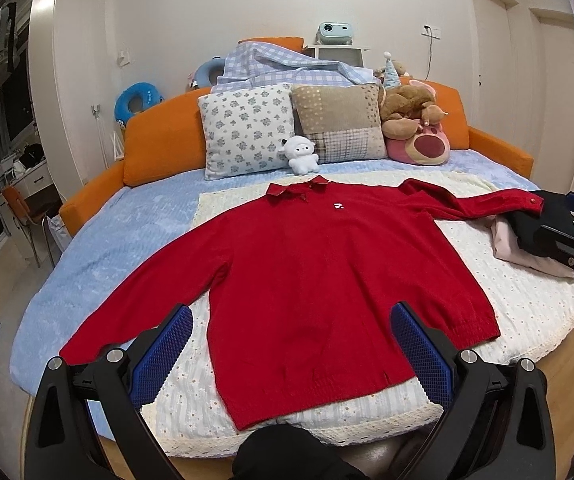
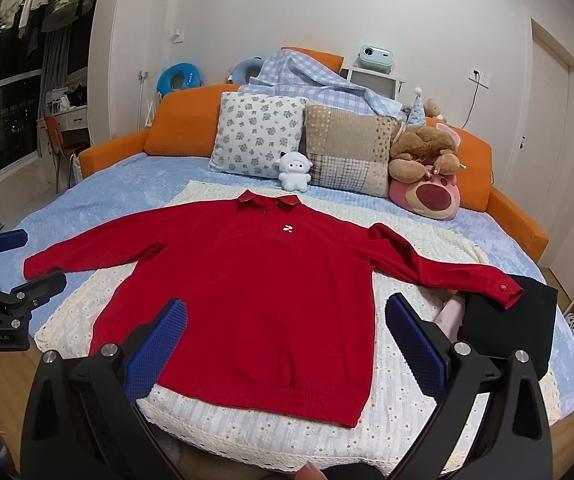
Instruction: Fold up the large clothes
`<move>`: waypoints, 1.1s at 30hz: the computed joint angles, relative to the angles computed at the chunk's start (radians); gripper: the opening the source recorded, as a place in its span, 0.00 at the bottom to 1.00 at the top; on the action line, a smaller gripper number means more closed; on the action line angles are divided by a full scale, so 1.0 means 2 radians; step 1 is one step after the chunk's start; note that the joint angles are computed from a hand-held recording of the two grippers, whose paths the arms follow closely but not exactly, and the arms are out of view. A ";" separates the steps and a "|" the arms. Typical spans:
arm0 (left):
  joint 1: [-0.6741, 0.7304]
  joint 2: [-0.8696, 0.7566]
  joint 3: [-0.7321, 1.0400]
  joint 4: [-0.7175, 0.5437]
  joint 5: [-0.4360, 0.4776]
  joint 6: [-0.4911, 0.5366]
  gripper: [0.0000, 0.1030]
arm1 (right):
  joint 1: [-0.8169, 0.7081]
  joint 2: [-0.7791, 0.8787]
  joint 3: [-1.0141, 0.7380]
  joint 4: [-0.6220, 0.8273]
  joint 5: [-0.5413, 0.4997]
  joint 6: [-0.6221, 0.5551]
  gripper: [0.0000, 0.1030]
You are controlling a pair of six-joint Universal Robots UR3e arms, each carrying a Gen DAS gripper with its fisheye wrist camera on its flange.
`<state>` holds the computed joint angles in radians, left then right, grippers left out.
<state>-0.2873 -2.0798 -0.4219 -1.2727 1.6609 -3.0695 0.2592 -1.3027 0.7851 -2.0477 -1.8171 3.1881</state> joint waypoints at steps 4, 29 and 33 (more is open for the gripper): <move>0.002 0.001 0.002 -0.005 -0.004 -0.001 0.97 | 0.000 -0.002 0.004 -0.001 0.000 0.000 0.96; 0.002 -0.012 0.033 -0.024 -0.004 -0.005 0.97 | -0.001 -0.013 0.018 0.000 0.001 -0.003 0.96; 0.003 -0.010 0.029 -0.021 -0.005 -0.003 0.97 | -0.001 -0.014 0.021 0.000 0.001 -0.003 0.96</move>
